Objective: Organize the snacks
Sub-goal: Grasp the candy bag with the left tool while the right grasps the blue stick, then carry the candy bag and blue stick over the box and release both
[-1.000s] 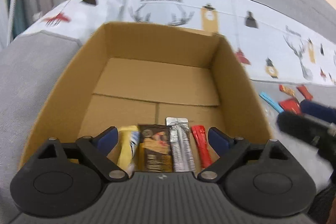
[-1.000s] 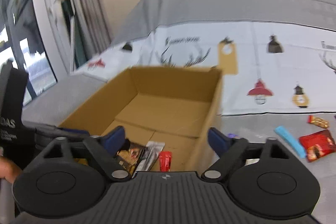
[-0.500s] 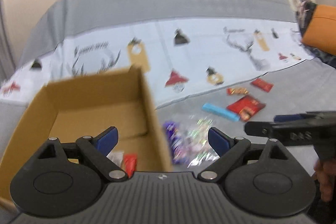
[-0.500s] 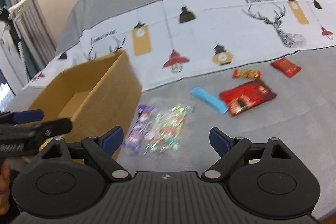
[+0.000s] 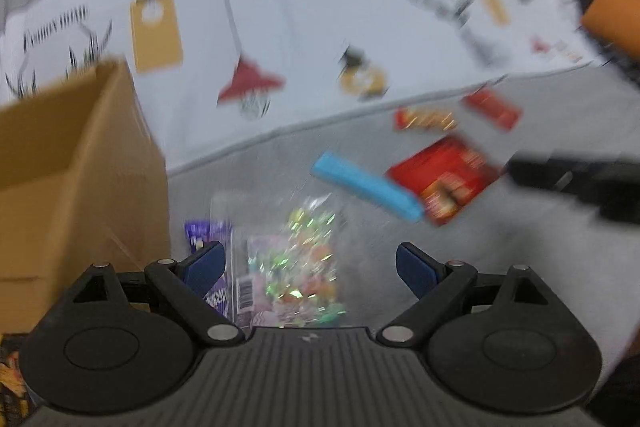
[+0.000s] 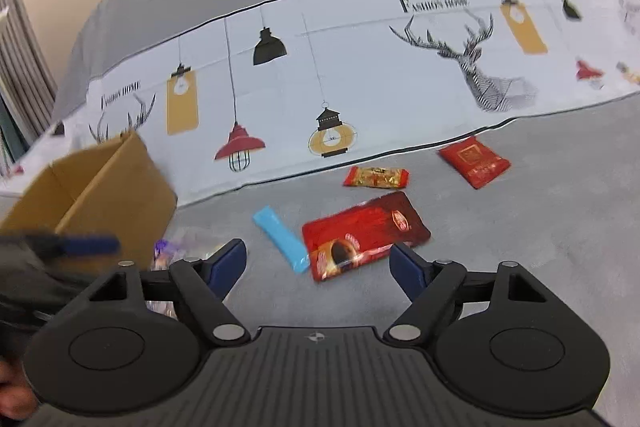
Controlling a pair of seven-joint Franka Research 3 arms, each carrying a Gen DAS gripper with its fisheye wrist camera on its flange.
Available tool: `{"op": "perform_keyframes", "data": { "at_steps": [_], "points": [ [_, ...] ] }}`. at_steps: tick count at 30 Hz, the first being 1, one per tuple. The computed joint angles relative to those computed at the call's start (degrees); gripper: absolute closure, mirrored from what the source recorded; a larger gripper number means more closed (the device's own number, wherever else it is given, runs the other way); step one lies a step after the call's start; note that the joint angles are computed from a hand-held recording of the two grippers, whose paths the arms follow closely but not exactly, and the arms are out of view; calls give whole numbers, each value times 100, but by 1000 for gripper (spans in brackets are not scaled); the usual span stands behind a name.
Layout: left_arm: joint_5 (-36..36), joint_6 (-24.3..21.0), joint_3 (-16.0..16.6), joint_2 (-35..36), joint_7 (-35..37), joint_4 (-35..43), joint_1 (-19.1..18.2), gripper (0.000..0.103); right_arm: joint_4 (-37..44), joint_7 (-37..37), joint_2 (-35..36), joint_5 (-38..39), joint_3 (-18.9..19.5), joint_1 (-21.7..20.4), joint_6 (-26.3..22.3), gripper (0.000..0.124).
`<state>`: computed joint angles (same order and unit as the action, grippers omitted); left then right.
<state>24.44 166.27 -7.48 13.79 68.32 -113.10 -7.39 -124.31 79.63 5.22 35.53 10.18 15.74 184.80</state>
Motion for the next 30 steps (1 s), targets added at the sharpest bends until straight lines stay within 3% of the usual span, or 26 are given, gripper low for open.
{"op": "perform_keyframes", "data": {
  "at_steps": [1, 3, 5, 7, 12, 13, 16, 18, 20, 21, 22, 25, 28, 30],
  "points": [
    [79, -215, 62, 156, -77, 158, -57, 8, 229, -748, 140, 530, 416, -386, -145, 61],
    [101, -498, 132, 466, -226, 392, -86, 6, 625, -1683, 415, 939, 729, -706, -509, 72],
    [-80, -77, 44, 622, -199, 307, 78, 0, 956, -2114, 672, 965, 679, -685, -882, 76],
    [180, 382, 319, 682, -540, 198, -99, 0, 1263, -2218, 935, 768, 474, -518, -1190, 82],
    [195, 702, 300, 758, -494, 169, -14, 5, 1952, -2924, 1494, 893, 454, -476, -1585, 83],
    [157, 764, 256, 753, -443, 145, 34, 11, 2048, -2991, 1581, 843, 424, -445, -1613, 83],
    [147, 975, 198, 601, -288, -33, 63, 46, 2293, -2458, 1868, -23, -64, -46, -1700, 85],
    [260, 961, 321, 518, -341, -77, -100, 56, 2324, -2604, 1953, -129, -3, -68, -1603, 85],
    [287, 979, 367, 481, -418, -100, -143, 65, 2265, -2365, 1940, -533, -215, 139, -1534, 87],
    [214, 957, 290, 479, -380, -87, -78, 68, 2246, -2035, 1913, -883, -491, 375, -1558, 105],
    [92, 941, 160, 447, -296, -102, 33, 77, 2251, -1712, 1889, -1147, -684, 526, -1629, 109],
    [-530, 828, -461, 388, 249, -120, 535, 87, 2140, -1206, 1771, -1473, -746, 557, -1689, 115],
    [-1097, 875, -843, 251, 713, -267, 838, 90, 1874, -791, 1545, -1744, -785, 596, -1461, 115],
    [-1703, 804, -1295, 172, 1202, -313, 1198, 91, 1643, -640, 1327, -1642, -642, 476, -1286, 115]
  ]
}}
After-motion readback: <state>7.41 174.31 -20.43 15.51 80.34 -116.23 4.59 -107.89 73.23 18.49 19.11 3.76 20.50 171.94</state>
